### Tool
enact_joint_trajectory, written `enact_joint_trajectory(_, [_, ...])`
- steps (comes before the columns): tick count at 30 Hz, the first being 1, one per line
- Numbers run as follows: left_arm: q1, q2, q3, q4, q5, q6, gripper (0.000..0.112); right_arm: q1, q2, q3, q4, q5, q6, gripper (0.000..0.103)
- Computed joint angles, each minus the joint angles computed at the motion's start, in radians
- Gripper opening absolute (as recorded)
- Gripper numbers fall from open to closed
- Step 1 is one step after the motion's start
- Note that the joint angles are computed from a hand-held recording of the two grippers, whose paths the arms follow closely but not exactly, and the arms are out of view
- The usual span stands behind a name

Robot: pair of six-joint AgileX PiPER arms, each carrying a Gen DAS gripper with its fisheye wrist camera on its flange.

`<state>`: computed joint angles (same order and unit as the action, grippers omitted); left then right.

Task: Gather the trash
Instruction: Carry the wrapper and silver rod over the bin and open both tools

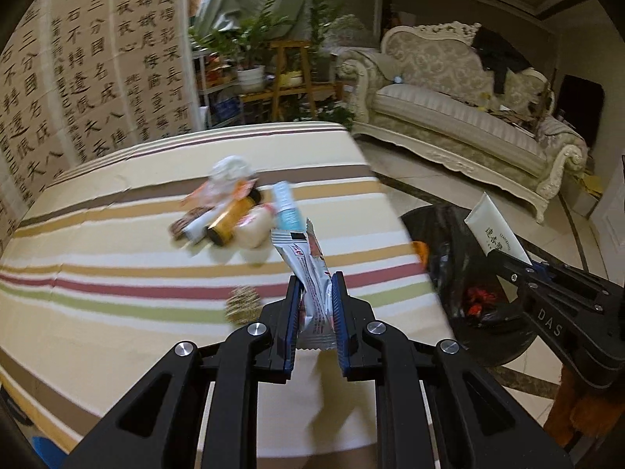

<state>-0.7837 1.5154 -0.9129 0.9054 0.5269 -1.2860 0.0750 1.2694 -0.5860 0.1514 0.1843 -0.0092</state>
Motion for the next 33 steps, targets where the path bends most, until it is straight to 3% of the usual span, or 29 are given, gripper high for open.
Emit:
enact_joint_trajectory(8, [-0.032,0.124,-0.127,-0.029,-0.012,0.070,0.017,-0.100,0.023,0.005,0.149,-0.010,-0.181,0.007])
enact_joint_trajectory(12, [-0.053,0.181,-0.184,-0.030,-0.003,0.089,0.017,-0.120,0.040,0.003,0.137,-0.022,-0.176,0.007])
enact_joint_trajectory(28, [-0.082,0.342,-0.359,-0.092,0.039,0.192,0.018,-0.234,0.129,-0.026,0.464,-0.024,-0.533,0.009])
enact_joint_trajectory(30, [-0.084,0.350,-0.371,-0.095,0.049,0.196,0.023,-0.242,0.135,-0.028,0.495,-0.026,-0.564,0.011])
enact_joint_trajectory(32, [-0.086,0.352,-0.375,-0.091,0.056,0.191,0.039,-0.240,0.136,-0.027,0.485,-0.033,-0.544,0.025])
enact_joint_trajectory(33, [-0.087,0.352,-0.374,-0.086,0.058,0.183,0.042,-0.245,0.134,-0.026,0.490,-0.035,-0.549,0.025])
